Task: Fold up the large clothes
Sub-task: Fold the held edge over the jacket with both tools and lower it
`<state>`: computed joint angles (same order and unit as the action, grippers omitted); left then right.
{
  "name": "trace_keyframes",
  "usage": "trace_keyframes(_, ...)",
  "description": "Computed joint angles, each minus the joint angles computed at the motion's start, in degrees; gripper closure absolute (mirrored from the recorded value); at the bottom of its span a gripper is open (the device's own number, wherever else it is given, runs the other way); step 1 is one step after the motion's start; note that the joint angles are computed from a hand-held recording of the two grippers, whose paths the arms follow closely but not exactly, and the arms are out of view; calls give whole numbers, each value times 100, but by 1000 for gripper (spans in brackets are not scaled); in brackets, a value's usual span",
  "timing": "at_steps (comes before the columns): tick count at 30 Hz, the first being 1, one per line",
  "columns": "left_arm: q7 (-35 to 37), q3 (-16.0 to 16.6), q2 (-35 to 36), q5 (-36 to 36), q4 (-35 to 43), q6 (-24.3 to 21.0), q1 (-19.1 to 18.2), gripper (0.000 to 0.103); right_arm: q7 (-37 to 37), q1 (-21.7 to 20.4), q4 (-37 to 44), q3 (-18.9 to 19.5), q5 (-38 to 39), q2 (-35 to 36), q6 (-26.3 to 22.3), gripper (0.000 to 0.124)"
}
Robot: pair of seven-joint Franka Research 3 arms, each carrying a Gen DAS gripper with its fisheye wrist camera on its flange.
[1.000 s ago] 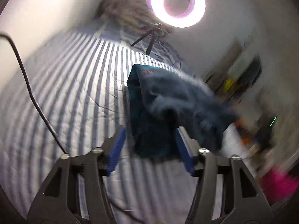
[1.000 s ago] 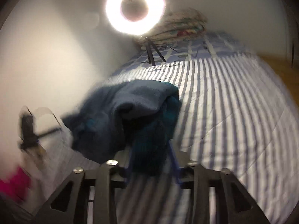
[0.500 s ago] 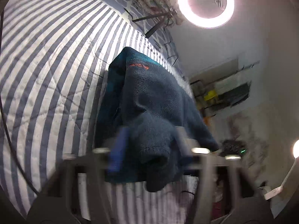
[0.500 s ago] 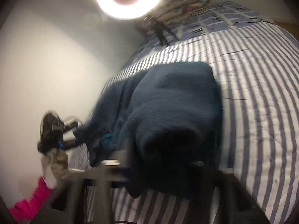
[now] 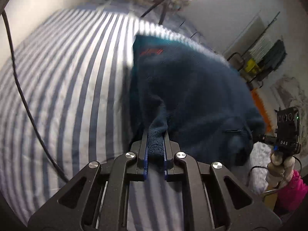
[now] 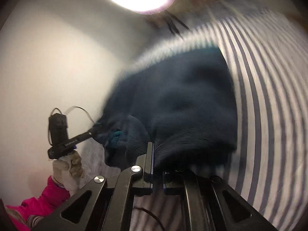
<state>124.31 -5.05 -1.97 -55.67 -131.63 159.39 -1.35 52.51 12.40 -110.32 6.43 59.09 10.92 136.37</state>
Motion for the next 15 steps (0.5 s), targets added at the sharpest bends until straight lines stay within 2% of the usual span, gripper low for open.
trace_keyframes(2,118,-44,-79,-115,-130,202,-48,94,112,32,-19,1,-109,179,75,122)
trace_keyframes(3,82,-59,-174,-1,-202,291,-77,94,51,22,-65,27,-42,187,112,121)
trace_keyframes(5,-159,-31,-363,489,-321,257,-111,86,-39,0,-77,42,-50,89,47,118)
trace_keyframes(6,-385,1,-507,794,-407,215,-104,83,-133,-18,-104,32,-146,-60,-107,110)
trace_keyframes(7,-543,58,-659,966,-497,225,-116,76,-151,9,-161,2,-359,-230,-148,106)
trace_keyframes(9,-454,252,-959,814,-679,365,-259,72,-498,-4,-395,-49,-353,-643,-239,95)
trace_keyframes(12,-430,465,-1319,858,-790,602,-448,72,-984,18,-669,-206,-87,-1164,-381,95)
trace_keyframes(14,-831,314,-1300,1548,-623,764,-358,72,-1171,105,-762,-249,-134,-1410,-121,93)
trace_keyframes(15,-1094,212,-1234,1922,-520,831,-281,72,-1230,181,-765,-220,-298,-1492,223,92)
